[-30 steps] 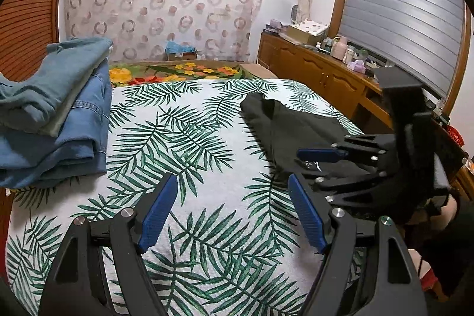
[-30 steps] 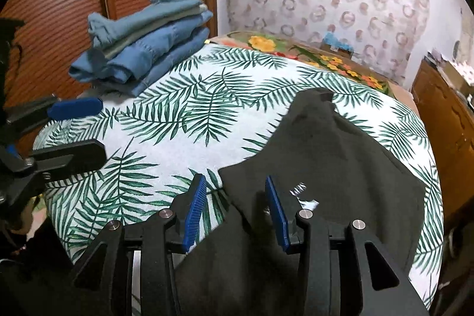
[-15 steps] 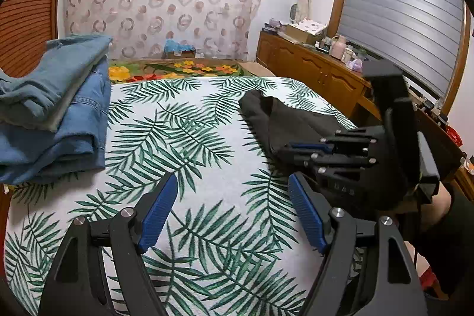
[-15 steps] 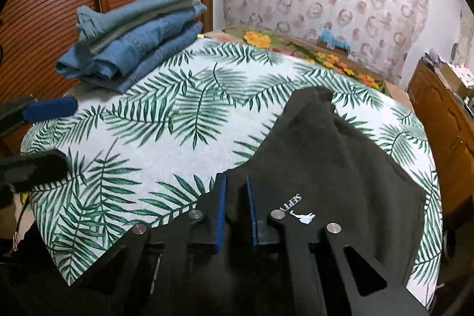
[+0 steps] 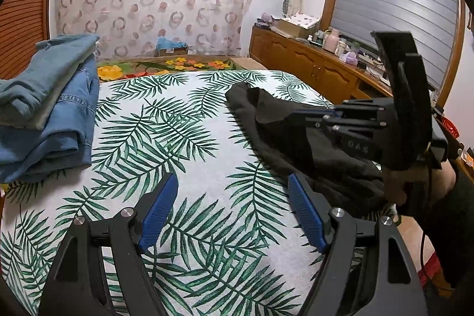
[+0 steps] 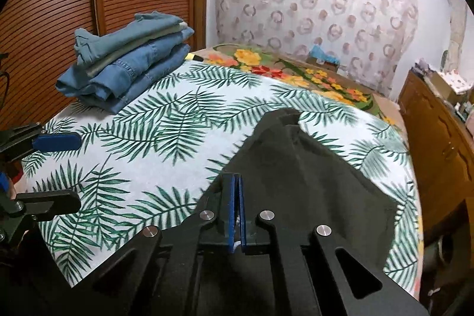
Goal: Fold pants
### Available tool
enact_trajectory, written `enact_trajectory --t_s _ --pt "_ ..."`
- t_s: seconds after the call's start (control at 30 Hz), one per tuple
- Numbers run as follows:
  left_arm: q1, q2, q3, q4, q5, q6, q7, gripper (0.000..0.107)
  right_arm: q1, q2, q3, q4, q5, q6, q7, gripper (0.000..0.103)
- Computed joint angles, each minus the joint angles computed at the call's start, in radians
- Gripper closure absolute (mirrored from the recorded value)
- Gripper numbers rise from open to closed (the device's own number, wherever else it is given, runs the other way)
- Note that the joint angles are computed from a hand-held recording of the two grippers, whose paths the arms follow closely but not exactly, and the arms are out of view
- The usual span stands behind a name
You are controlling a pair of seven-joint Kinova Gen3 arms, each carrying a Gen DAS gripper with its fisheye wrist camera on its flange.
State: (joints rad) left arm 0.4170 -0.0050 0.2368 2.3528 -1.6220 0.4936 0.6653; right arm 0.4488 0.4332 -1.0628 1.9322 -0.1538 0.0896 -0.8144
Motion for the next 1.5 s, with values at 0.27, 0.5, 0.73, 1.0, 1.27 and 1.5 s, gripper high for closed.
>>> enact_trajectory --t_s 0.27,0.5,0.73,1.0,1.27,1.5 --pt "0.012 0.018 0.006 -0.012 0.005 0.005 -0.008 0.03 0.001 -0.023 0.023 0.002 0.024 -0.037 -0.05 0.101" --pt "0.024 0.047 0.006 -0.034 0.013 -0.002 -0.028 0.03 -0.044 -0.047 0.105 -0.005 0.076 -0.065 -0.133 0.101" --pt "0.034 0.053 0.003 -0.035 0.01 0.0 -0.028 0.03 -0.142 -0.058 0.231 -0.03 0.129 -0.085 -0.224 0.101" --pt "0.037 0.054 0.003 -0.034 0.016 0.001 -0.032 0.03 -0.382 -0.088 0.488 -0.036 0.176 -0.137 -0.342 0.101" --pt "0.04 0.056 0.001 -0.04 0.031 0.001 -0.049 0.03 -0.491 -0.092 0.621 -0.05 0.247 -0.162 -0.431 0.101" --pt "0.041 0.057 0.001 -0.04 0.028 0.001 -0.046 0.03 -0.596 -0.078 0.755 -0.06 0.282 -0.19 -0.496 0.101"
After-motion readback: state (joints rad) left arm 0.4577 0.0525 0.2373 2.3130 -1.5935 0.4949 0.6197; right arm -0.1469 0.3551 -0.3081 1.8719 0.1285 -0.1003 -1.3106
